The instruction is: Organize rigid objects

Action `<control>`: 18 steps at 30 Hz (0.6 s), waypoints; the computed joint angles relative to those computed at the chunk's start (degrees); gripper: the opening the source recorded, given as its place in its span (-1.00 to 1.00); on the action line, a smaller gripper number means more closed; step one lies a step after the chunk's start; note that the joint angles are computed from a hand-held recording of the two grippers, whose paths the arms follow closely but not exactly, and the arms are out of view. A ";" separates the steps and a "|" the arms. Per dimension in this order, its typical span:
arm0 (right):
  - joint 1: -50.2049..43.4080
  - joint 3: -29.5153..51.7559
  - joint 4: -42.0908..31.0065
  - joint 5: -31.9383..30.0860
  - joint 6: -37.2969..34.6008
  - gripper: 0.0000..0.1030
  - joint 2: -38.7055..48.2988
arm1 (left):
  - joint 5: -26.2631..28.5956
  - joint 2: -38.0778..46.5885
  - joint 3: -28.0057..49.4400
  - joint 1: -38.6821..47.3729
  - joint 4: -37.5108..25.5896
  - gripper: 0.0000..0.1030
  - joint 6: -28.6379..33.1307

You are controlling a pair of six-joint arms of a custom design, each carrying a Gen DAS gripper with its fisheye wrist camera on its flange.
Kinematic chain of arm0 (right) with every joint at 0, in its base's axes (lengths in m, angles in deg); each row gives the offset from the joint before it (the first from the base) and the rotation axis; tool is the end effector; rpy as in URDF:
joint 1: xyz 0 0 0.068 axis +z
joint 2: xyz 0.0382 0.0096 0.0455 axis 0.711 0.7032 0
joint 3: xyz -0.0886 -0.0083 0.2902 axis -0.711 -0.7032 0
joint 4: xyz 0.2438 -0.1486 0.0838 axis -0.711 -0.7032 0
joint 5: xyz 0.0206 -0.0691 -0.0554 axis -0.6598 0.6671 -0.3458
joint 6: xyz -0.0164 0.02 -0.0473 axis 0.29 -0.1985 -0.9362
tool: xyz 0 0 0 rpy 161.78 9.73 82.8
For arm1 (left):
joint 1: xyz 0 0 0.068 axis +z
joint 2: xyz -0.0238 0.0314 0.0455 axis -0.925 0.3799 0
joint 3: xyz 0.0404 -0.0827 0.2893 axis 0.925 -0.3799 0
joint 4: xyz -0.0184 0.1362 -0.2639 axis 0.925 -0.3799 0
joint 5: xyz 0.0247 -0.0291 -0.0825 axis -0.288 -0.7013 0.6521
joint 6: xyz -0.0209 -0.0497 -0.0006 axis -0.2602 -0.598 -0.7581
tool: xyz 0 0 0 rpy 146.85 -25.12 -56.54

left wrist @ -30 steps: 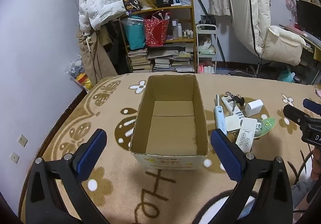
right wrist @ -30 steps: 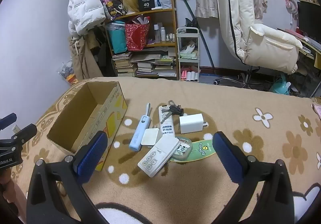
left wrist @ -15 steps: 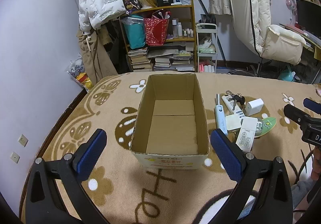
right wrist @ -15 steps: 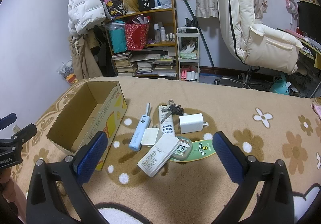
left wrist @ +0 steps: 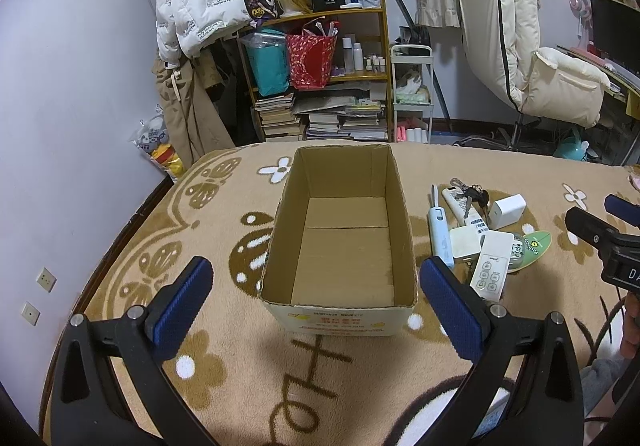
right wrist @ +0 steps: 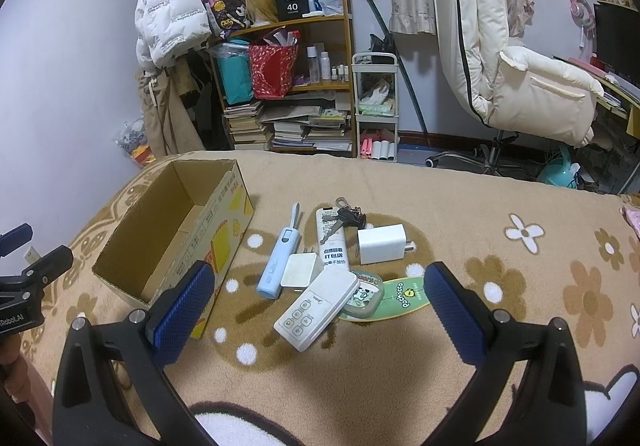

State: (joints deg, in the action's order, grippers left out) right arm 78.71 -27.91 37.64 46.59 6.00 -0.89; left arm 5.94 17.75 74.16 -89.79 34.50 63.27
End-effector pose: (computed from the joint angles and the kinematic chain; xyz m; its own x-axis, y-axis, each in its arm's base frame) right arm 0.2599 0.1424 0.2656 -0.4854 0.4175 -0.7682 0.5394 0.8345 0.1127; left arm 0.3876 -0.1610 0.2908 -0.4612 0.4617 -0.7577 0.5758 0.8055 0.1404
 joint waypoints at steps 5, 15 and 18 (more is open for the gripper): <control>-0.01 0.03 -0.01 -0.01 -0.06 1.00 0.04 | 0.01 0.06 -0.12 -0.08 0.13 0.99 0.08; -0.01 0.13 -0.10 0.00 -0.06 1.00 0.22 | 0.07 -0.24 -0.86 -0.32 1.01 0.99 -0.29; -0.07 0.12 -0.01 -0.13 -0.13 1.00 0.25 | -0.10 -0.33 -0.82 -0.39 0.88 0.99 -0.30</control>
